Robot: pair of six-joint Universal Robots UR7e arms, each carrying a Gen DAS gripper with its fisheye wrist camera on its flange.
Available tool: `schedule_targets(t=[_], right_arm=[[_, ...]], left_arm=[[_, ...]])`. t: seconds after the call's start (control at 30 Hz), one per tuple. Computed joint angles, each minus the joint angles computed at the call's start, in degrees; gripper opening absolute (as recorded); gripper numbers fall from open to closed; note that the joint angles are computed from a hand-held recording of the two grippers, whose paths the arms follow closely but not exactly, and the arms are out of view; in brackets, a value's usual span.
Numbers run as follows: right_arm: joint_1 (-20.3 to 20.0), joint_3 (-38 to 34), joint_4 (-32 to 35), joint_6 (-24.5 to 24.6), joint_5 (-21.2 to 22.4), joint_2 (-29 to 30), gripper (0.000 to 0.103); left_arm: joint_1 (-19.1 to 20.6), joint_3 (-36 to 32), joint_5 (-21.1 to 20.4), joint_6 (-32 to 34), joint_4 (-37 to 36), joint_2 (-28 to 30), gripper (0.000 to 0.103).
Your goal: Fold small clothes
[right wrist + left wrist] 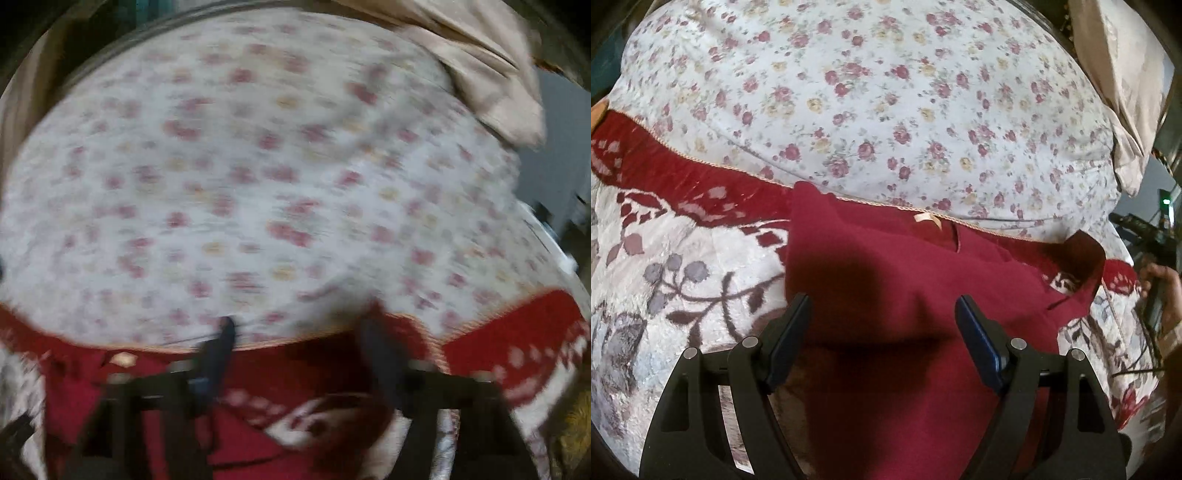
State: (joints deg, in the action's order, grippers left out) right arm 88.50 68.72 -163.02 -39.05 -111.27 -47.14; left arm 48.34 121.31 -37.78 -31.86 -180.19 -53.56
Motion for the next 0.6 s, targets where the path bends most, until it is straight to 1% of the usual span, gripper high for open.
schedule_targets(t=[0.07, 0.1, 0.13, 0.2, 0.23, 0.3, 0.33, 0.37, 0.43, 0.47, 0.57, 0.6], right_arm=[[-1.25, -4.59, 0.85, 0.86, -4.29, 2.49, 0.073], [-1.82, -7.78, 3.29, 1.7, -6.0, 4.06, 0.073], [-2.46, -11.77, 8.04, 3.28, -7.7, 5.91, 0.073], [-3.2, -16.75, 14.14, 5.41, -9.41, 8.41, 0.073], [-3.62, -19.14, 17.22, 6.06, -9.76, 9.71, 0.07], [-3.97, -21.11, 19.94, 5.78, -11.14, 11.13, 0.029], [-3.99, -21.19, 20.1, 5.54, -12.18, 11.39, 0.008], [-4.02, -19.65, 18.61, 5.4, -11.26, 10.56, 0.007], [-3.74, -14.94, 15.87, 4.83, -6.55, 7.3, 0.006], [-3.43, -13.21, 15.6, 4.77, -4.22, 5.9, 0.006], [-1.72, -7.35, 14.99, 5.62, 5.41, 1.19, 0.006], [-1.05, -6.39, 15.12, 5.43, 7.69, 0.58, 0.006]], left_arm=[[0.07, -0.6, -0.32, 0.76, 0.57, 0.71, 0.08], [0.2, -0.98, -0.41, 0.95, 1.03, 1.03, 0.08], [0.37, -1.31, -0.58, 1.16, 1.38, 1.32, 0.08], [0.74, -1.99, -1.05, 1.57, 1.95, 1.94, 0.08], [1.01, -2.42, -1.26, 1.66, 2.5, 2.27, 0.08], [1.38, -2.85, -1.49, 1.42, 3.4, 2.51, 0.08], [1.54, -2.95, -1.7, 1.2, 3.71, 2.49, 0.08], [1.66, -2.94, -1.96, 1.13, 3.67, 2.41, 0.08], [1.66, -2.6, -2.06, 0.92, 3.04, 2.05, 0.08], [1.58, -2.35, -2.0, 0.83, 2.52, 1.78, 0.08], [1.07, -1.38, -0.99, 1.26, -0.16, 0.86, 0.08], [0.95, -1.15, -0.59, 1.32, -0.82, 0.63, 0.08]])
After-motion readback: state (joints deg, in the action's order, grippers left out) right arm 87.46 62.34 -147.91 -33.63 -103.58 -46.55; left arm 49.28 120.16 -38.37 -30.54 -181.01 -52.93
